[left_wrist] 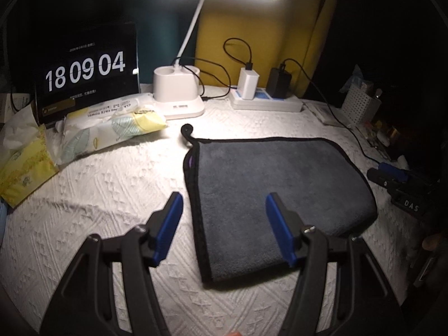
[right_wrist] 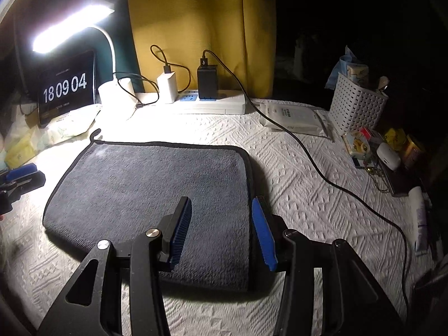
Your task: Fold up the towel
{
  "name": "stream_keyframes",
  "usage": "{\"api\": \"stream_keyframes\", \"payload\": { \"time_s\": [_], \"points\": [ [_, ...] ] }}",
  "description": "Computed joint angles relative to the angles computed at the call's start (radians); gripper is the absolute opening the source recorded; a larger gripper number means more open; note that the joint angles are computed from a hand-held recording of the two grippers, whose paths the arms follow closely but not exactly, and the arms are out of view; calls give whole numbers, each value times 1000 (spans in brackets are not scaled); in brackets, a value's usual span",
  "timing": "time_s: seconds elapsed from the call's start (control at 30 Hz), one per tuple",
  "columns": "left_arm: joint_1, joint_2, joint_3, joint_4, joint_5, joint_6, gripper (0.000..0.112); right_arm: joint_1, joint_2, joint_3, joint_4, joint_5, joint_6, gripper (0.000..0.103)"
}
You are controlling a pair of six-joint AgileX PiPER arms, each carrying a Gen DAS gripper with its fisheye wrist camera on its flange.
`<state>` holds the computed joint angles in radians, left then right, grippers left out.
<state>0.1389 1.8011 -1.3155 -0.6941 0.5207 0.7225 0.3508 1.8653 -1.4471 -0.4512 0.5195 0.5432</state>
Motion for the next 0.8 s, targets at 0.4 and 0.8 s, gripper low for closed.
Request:
{"api": "stream_keyframes", "payload": {
  "time_s": [0.4, 0.8],
  "points": [
    [11, -95, 129, -97, -7, 118, 63, 39, -73, 91, -64, -6, 88, 48],
    [25, -193, 255, -197, -5, 216, 64, 86, -168, 212, -154, -16, 205, 48]
  ]
}}
